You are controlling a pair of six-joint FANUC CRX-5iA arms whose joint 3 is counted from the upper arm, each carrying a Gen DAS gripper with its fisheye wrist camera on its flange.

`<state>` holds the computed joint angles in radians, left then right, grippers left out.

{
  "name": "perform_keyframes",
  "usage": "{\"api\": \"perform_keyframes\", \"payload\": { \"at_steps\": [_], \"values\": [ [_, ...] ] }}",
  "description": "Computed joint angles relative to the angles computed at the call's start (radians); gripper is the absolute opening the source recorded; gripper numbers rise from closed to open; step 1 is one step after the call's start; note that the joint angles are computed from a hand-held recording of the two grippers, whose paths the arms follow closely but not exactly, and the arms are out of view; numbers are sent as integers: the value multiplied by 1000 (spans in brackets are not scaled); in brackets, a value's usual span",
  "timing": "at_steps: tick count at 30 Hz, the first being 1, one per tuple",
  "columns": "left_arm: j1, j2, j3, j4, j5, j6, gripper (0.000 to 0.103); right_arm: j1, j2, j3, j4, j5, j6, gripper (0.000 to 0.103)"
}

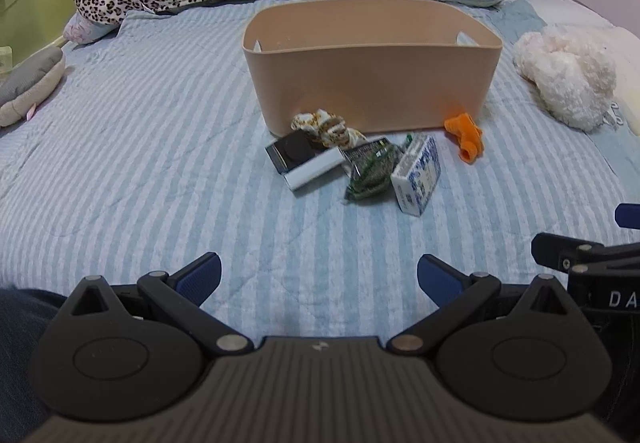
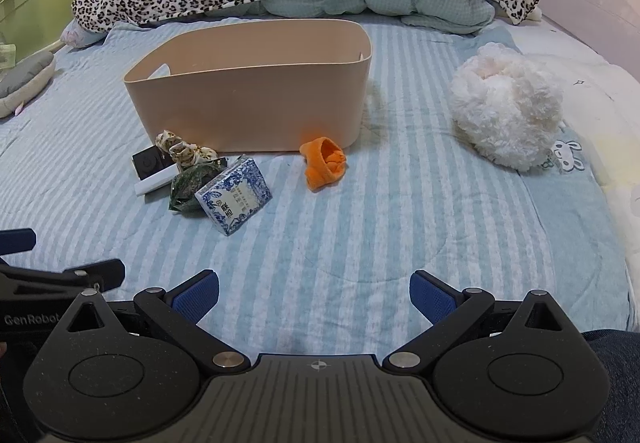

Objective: Organize objects

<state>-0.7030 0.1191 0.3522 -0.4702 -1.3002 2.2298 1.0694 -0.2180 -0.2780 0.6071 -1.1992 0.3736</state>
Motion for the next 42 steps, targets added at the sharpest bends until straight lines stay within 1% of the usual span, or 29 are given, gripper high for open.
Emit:
{"api": "perform_keyframes", "payload": {
  "at_steps": [6, 10, 14, 20, 23, 26, 29, 32, 35, 37, 38, 39, 42],
  "values": [
    [32, 2, 20, 4, 7, -38, 103, -20, 32, 35, 20, -4, 39, 103],
    [69, 6, 33, 19, 22, -72, 103, -64, 53, 78, -18, 14, 81, 103],
    [111, 21, 50, 41, 41, -135, 103, -115, 86, 126, -63, 13, 158, 103],
    [153, 81, 103, 54, 50, -234, 103, -195, 147, 192, -110, 10, 255, 103],
    [177, 118, 129, 74, 64, -269, 103, -238, 191, 239, -140, 5, 319, 103],
    [203, 155, 151, 106, 85, -291, 103, -271, 240, 281, -141, -5, 378, 103],
    [215, 187, 169, 116, 106, -314, 103, -305, 267, 303, -157, 16, 398, 103],
    [220, 204, 164, 122, 143, -340, 103, -340, 289, 329, -222, 43, 433, 103],
    [229, 212, 146, 147, 186, -360, 103, -355, 319, 342, -242, 59, 472, 99],
    [238, 224, 145, 173, 194, -384, 103, -363, 347, 357, -251, 63, 489, 95],
    [242, 230, 147, 182, 196, -391, 100, -367, 359, 363, -256, 67, 495, 95],
    [245, 238, 152, 186, 194, -395, 93, -370, 369, 366, -261, 76, 500, 93],
    [262, 266, 177, 219, 179, -403, 90, -371, 388, 357, -246, 107, 494, 88]
  ]
}}
